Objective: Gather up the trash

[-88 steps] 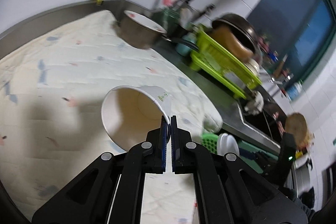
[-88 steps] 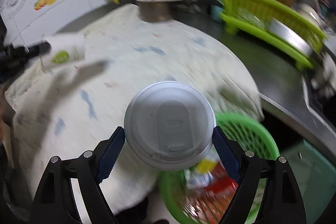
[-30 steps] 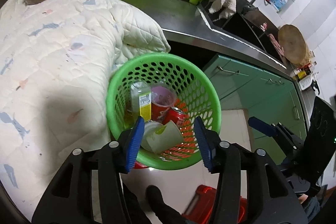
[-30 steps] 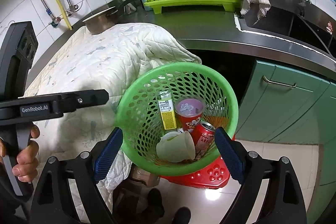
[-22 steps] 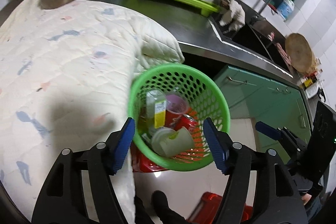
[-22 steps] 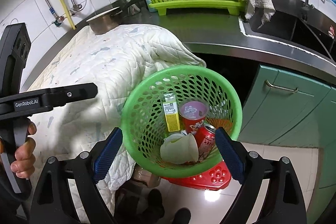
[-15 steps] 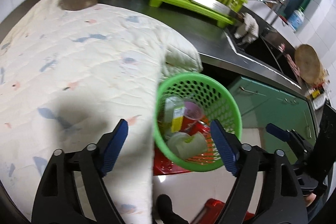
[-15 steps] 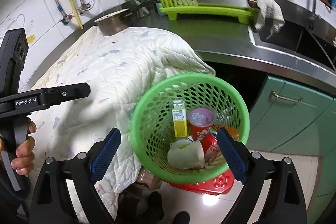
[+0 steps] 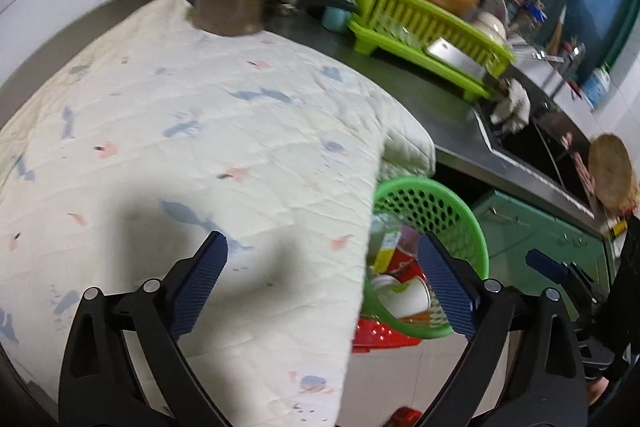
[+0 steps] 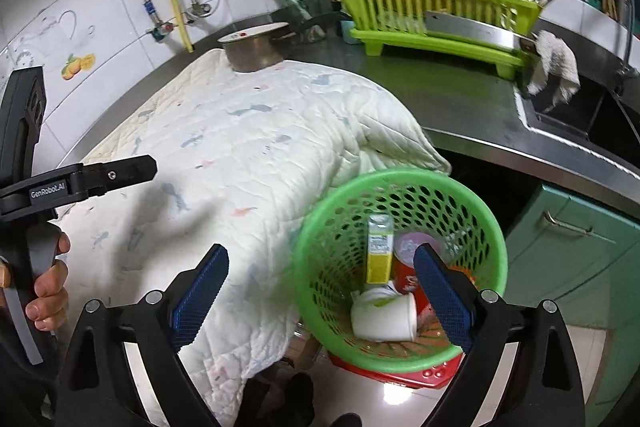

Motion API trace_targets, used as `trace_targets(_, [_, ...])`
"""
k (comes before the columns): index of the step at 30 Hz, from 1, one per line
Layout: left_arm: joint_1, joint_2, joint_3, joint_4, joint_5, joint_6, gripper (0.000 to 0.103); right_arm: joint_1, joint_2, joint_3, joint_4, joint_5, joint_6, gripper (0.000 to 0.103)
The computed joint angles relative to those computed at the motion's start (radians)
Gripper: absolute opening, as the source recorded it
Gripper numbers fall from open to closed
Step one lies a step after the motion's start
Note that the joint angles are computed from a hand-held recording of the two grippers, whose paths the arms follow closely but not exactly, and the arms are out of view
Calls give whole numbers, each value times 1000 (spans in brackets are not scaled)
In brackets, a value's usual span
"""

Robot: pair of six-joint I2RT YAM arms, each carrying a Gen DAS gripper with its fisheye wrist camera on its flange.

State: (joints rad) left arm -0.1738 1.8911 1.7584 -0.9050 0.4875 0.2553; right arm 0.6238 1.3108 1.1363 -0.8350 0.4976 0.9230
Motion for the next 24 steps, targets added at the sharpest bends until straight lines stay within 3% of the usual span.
trace_targets(13, [184,-80,19,80,-53,9,98,34,200,273,24,-5,-111,92])
trace_targets(24, [271,-223,-123,249,-83,-8,98,114,292,453,-55,119,-70,93])
